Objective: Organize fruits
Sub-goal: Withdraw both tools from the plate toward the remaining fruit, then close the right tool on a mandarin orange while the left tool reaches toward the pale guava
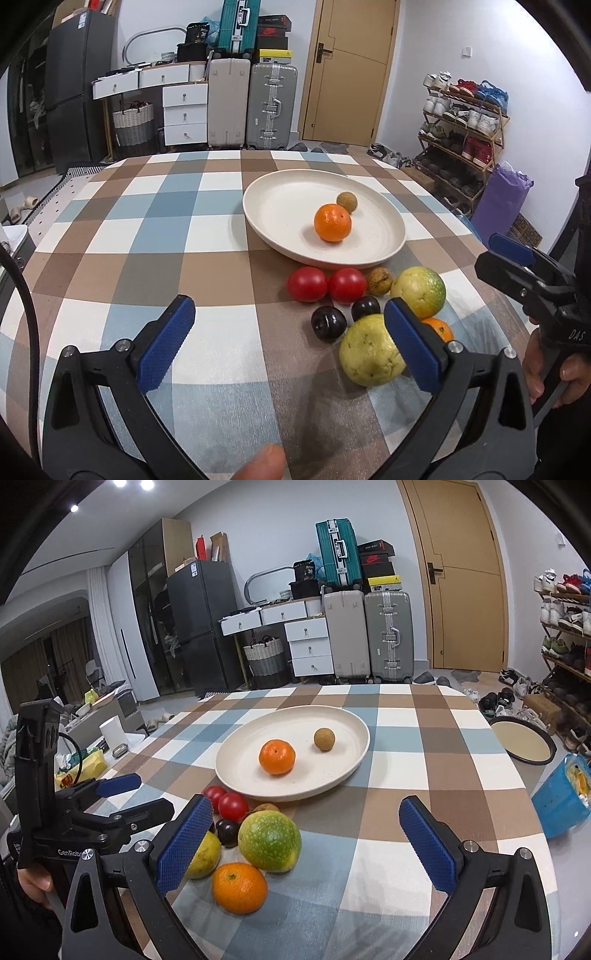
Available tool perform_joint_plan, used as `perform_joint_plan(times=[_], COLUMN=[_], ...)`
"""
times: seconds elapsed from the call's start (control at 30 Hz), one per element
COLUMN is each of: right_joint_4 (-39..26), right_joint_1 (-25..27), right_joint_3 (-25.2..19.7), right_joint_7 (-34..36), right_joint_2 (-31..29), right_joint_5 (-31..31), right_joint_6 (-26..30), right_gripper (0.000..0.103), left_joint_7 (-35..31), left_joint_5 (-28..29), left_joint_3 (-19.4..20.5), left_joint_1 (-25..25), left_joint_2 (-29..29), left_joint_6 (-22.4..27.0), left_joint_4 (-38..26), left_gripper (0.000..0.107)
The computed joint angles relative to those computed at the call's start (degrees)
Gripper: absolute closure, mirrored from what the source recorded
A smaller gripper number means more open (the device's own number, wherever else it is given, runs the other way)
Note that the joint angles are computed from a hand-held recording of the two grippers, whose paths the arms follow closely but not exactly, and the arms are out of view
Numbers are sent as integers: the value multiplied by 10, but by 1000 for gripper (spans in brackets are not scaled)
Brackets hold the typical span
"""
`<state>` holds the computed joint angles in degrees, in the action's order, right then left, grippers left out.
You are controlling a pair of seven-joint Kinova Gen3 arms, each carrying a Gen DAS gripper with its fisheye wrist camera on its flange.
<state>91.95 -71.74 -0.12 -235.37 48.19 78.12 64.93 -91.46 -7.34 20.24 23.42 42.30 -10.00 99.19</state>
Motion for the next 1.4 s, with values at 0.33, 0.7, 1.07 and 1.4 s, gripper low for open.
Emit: perform_joint_plan(times=[0.33, 0.7, 1.07, 1.4], right_joint_4=[-2, -10, -31, -39], right_joint_1=[-3, 5, 10, 27], right_joint_3=[0, -4, 3, 11], right_joint_7=[0, 30, 100, 171], right_joint_2=[2, 2, -1, -7], right_joint_5=[-8, -17, -76, -144], right_joint_6=[-2, -11, -49, -112], right_gripper=[0, 0, 0, 0], left_joint_7=[-4, -16, -33, -65], left_joint_5=[4, 0, -20, 0], left_joint_3=[-20, -25, -2, -8], left_joint_1=[18, 27, 15, 30], left_joint_2=[-12, -17, -11, -1], left_joint_6=[-26, -24, 8, 69], left_joint_4=[22, 25, 14, -19], left_gripper=[6, 6, 6, 6])
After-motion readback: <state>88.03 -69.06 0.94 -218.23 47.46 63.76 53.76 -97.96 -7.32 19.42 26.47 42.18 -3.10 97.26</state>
